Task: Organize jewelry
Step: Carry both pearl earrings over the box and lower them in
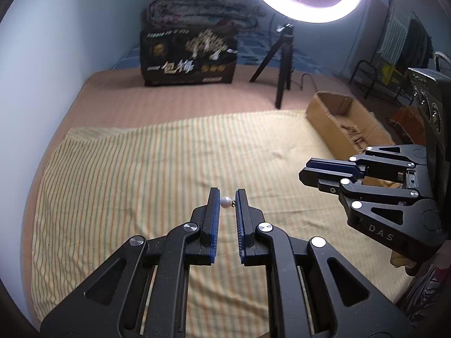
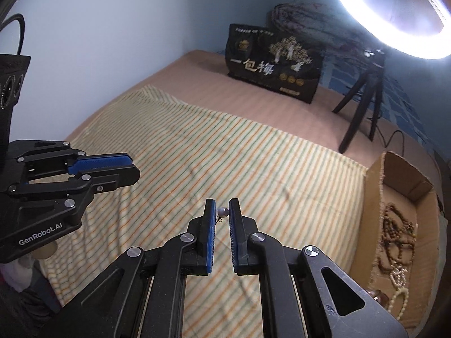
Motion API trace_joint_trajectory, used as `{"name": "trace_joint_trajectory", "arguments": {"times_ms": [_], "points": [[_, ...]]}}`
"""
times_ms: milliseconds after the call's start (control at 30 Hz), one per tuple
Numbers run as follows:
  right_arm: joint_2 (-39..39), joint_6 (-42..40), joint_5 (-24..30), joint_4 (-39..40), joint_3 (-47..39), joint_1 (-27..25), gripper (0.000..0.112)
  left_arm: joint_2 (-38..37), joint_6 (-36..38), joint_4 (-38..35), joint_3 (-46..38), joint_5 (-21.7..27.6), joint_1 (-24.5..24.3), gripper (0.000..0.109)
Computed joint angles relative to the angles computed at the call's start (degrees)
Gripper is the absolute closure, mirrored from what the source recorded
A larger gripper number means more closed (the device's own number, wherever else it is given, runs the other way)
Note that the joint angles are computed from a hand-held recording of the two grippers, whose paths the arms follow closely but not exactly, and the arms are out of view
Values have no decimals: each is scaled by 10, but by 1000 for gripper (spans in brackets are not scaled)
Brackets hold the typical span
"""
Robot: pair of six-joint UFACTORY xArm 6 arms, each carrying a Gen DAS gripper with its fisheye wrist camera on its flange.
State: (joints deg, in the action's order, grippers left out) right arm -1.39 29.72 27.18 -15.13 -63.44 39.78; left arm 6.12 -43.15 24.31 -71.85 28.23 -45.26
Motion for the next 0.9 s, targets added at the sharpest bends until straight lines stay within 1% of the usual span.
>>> {"name": "trace_joint_trajectory", "arguments": {"times_ms": [300, 467, 767, 900], "points": [[-99, 47, -1, -40, 74, -21, 105, 44, 2, 10, -79, 1, -31, 99], [-145, 75, 17, -70, 106, -33, 105, 72, 7, 10, -125, 1, -47, 99], [-229, 95, 30, -83, 165, -62, 105, 146, 38, -18, -232, 11, -71, 99], [-272, 100, 37, -83, 193, -82, 105, 196, 58, -40, -303, 23, -82, 99]]}}
